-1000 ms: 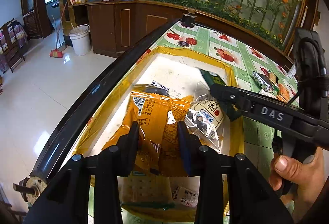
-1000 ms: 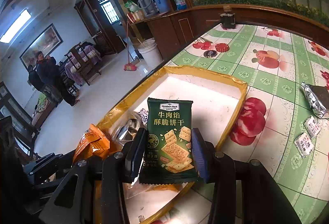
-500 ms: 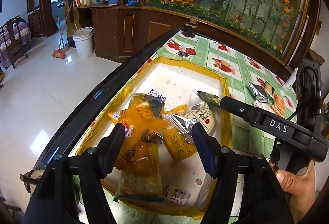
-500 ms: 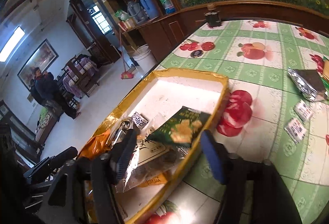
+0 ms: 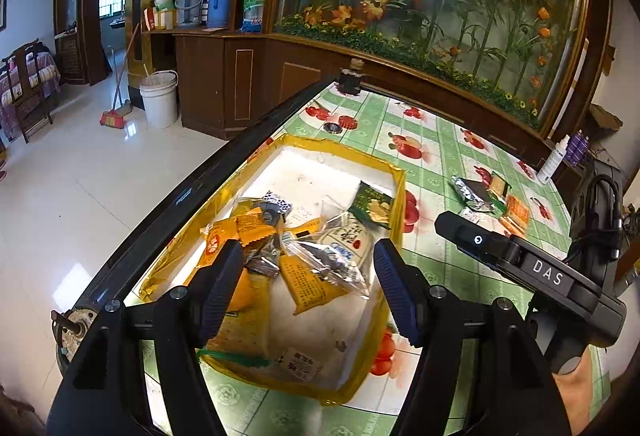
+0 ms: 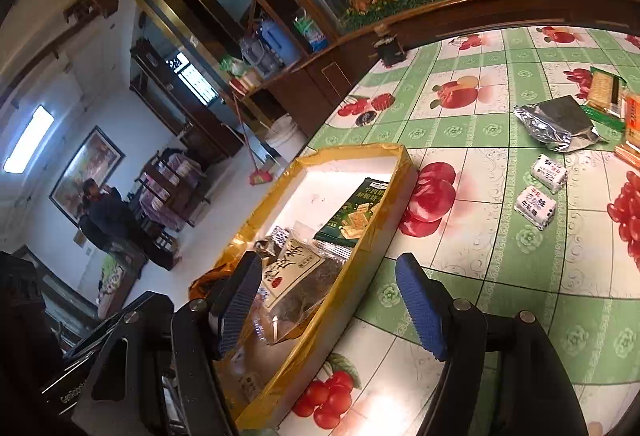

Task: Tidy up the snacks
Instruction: 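Move both grippers back toward the foil bag and milk cartons on the table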

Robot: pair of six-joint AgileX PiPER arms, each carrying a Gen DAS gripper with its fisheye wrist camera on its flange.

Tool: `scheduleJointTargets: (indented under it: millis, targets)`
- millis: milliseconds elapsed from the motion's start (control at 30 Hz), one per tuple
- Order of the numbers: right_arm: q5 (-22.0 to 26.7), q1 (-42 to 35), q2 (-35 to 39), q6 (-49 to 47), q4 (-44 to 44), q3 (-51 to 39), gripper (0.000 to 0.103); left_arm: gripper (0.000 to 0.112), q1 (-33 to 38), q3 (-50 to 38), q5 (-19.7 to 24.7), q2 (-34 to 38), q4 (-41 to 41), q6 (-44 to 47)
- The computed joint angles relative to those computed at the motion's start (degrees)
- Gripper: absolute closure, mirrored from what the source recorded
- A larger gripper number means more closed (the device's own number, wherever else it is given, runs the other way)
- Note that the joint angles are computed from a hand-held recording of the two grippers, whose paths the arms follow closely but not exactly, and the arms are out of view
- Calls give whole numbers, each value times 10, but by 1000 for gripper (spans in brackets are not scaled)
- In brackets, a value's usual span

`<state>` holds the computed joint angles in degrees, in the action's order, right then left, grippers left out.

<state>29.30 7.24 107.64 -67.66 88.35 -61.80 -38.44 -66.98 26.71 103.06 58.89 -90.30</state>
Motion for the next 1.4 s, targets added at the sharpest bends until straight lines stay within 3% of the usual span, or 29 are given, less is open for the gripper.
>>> scheduleJointTargets:
  millis: [200,333,567,967,1400]
  targets:
    - [31,-44,-91,-125,98,107,31,44,-52,-21,33,7,38,-35]
    - [29,-86,-154,-154,103,163,30,38,-94,-62,83,36,44,-21]
    - [41,-191,-225,-163,74,238,25,30,-136,-127,124,81,4,35]
    - [101,-321,-220,-199,55,309,24,30,-173,-180,164,122,-25,82]
    - [95,-324,-219,-198,56,315,21,30,-177,-193,167,136,-37,99]
